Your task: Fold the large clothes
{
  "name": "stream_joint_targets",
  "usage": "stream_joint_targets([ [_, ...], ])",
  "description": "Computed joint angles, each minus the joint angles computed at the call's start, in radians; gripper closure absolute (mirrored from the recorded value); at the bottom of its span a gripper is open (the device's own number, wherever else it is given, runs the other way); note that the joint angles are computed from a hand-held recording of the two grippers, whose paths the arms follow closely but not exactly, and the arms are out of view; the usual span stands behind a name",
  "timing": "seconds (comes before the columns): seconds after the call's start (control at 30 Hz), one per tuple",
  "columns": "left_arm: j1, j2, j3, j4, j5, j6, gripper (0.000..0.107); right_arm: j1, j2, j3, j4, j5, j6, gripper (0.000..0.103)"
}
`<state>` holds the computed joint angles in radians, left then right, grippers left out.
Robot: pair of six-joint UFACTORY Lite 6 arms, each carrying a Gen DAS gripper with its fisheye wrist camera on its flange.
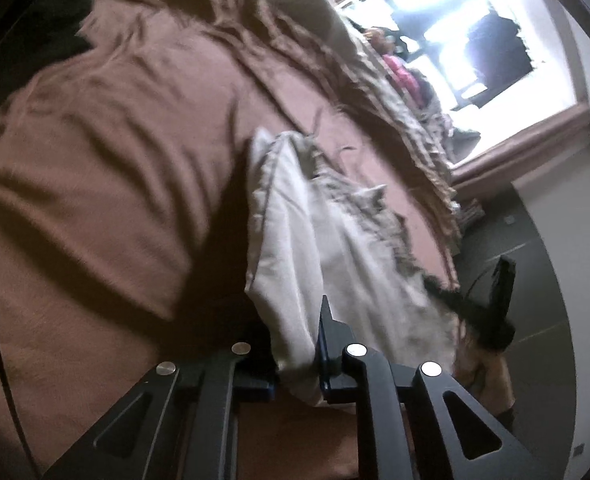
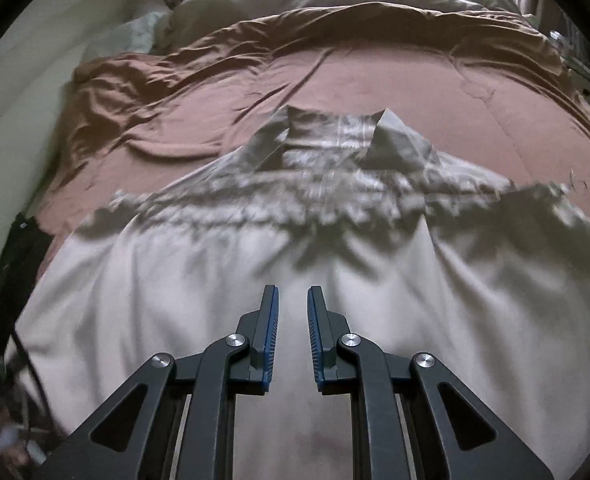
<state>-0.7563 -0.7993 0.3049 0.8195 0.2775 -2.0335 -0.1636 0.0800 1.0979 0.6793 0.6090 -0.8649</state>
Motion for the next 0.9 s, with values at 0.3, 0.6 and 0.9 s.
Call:
stream_joint_targets([
  [0.3,-0.042,0.221,0.333,0.061,0.021,0.048,0.095,-0.319,-0.344,-0.359,0.164,0.258,-0.374,0.091],
  [0.6,-0.066,0.477,0.7,-0.002,0.032,0.226,0.096,-0.51,-0.435,-0.626,0.2,0.271,-0.596,0.091],
  [0.9,-0.144,0.866,1.231,-0.219,0.118,0.557,0.097,-0.648,-0.269,-0.546,0.209,0.393,-0.687,0.091],
])
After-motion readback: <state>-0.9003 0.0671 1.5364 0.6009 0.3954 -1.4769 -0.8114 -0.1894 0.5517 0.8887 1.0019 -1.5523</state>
